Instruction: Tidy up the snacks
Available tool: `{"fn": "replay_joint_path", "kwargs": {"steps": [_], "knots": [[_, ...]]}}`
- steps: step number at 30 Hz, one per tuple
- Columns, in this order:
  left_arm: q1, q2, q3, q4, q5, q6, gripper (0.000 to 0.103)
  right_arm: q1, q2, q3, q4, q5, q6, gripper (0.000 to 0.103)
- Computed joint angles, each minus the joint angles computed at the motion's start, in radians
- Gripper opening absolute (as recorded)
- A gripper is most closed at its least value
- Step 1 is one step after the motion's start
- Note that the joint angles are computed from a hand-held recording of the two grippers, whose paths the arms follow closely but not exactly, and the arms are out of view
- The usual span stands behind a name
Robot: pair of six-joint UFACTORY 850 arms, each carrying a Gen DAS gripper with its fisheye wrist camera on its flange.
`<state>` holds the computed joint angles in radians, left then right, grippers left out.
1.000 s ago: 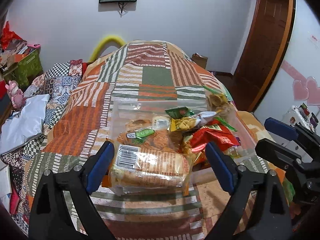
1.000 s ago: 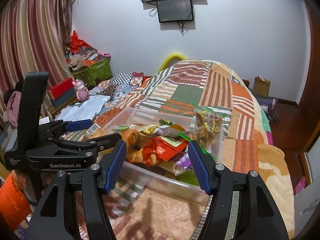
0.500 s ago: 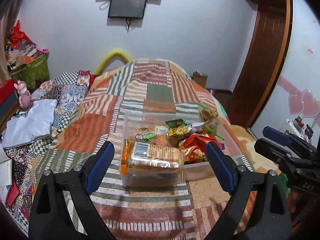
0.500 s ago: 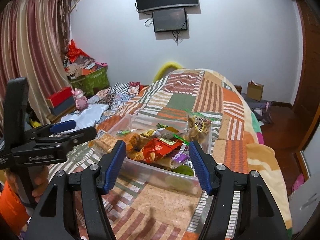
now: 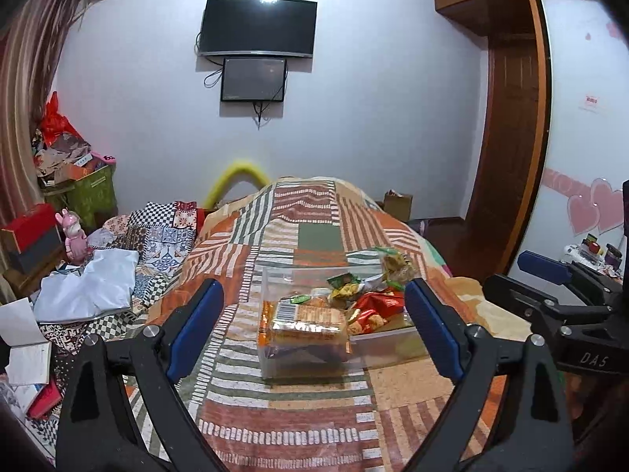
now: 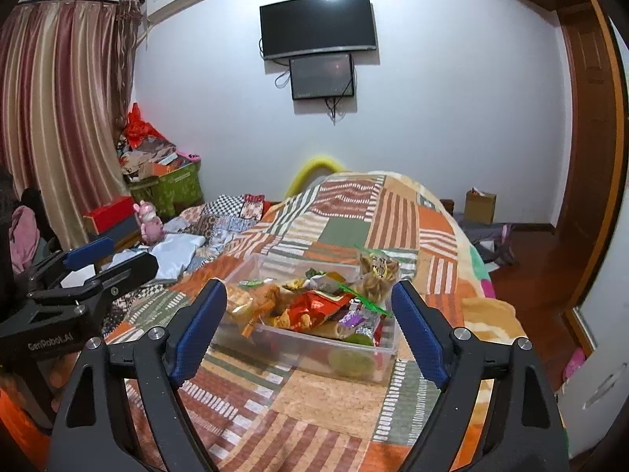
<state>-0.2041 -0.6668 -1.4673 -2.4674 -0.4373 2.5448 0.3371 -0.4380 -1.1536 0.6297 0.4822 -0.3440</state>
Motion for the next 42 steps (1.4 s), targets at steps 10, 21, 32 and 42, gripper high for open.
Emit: {"fn": "replay_joint_path", "kwargs": {"steps": [10,21,32,42], "knots": [[-0.004,0.036,0.06,-0.067,-0.058,0.061,0.103,0.023,0.031,0.053,0.025,0.104,-0.016,0.098],[-0.008,0.032,0.062,-0.075,-0.059,0.07,0.103,0.018,0.029,0.053,-0.004,0.1,0.015,0.099],[-0.006,0.03,0.06,-0.069,-0.061,0.063,0.103,0.018,0.028,0.055,-0.011,0.104,0.025,0.099],[-0.009,0.031,0.06,-0.074,-0.061,0.068,0.103,0.018,0.033,0.063,-0.024,0.112,0.036,0.099]]}}
